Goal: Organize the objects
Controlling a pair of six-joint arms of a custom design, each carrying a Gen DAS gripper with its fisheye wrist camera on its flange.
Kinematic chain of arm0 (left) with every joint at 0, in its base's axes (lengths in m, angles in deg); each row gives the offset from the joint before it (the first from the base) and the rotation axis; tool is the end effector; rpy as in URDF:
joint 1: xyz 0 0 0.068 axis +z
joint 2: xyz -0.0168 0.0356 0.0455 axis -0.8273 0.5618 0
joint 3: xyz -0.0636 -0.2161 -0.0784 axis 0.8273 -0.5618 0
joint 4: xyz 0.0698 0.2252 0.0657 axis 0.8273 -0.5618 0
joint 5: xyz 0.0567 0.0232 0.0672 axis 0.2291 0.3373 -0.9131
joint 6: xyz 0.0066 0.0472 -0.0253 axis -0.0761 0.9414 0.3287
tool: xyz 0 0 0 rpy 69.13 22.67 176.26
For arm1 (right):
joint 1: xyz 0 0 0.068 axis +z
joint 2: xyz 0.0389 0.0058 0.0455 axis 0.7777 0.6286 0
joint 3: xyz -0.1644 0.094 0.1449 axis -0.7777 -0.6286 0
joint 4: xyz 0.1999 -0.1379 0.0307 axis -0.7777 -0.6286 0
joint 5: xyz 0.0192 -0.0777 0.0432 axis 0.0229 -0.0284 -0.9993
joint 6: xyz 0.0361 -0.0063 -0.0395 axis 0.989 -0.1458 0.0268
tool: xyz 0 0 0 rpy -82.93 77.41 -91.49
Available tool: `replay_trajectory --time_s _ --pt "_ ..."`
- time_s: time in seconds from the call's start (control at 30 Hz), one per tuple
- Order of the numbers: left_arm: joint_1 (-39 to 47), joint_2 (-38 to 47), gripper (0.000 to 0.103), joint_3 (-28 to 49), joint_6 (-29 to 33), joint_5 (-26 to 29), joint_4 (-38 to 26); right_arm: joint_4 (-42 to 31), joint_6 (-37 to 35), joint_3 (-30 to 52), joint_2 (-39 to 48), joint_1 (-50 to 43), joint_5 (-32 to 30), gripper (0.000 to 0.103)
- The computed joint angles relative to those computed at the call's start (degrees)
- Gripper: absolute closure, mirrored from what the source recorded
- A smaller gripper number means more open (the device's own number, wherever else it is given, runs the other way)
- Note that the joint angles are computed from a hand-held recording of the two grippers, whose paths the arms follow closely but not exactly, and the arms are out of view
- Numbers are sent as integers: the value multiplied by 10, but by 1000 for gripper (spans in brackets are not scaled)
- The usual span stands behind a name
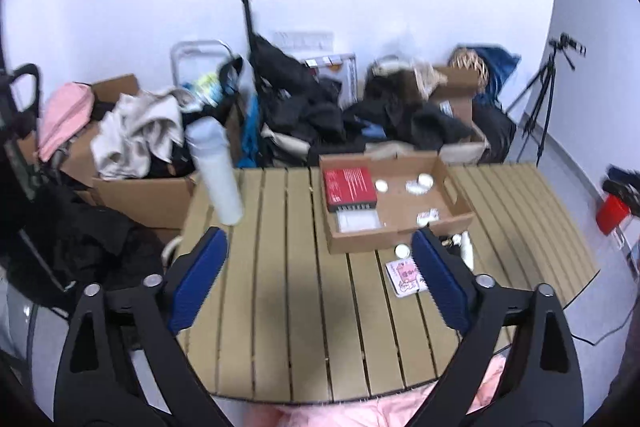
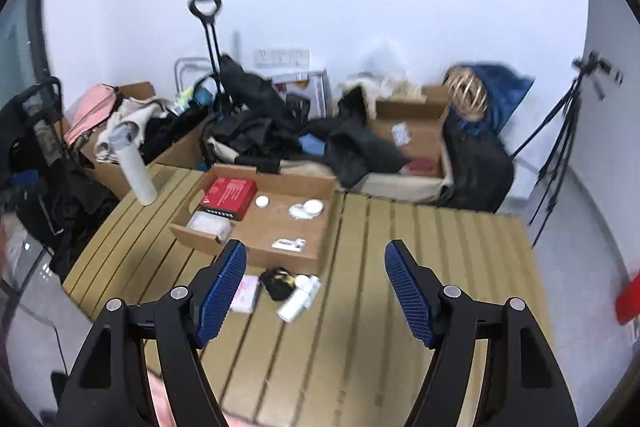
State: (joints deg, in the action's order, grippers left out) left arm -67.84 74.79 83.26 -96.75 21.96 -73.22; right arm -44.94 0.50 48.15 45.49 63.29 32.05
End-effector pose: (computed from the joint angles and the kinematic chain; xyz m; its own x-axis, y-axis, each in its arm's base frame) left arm 0.1816 -0.0297 0.3274 -0.6178 -0.1421 -0.7734 -0.1586 0.9858 -0.0544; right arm 0.3056 0.0730 0.3121 -0.5565 -0.3054 -0.7727 -0.4555 0.8899 -0.0237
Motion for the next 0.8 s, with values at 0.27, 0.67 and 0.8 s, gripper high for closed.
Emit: replay_trajectory --time_s 0.27,0.67,0.8 --pt "-27 -50 0 254 -44 -5 -240 -230 -166 69 -199 -219 -138 23" --pt "-168 29 0 192 -57 -79 -202 -396 -203 275 -63 -335 -350 20" --pt "-165 42 0 -26 -27 -41 29 -263 -153 122 -39 -184 -242 20"
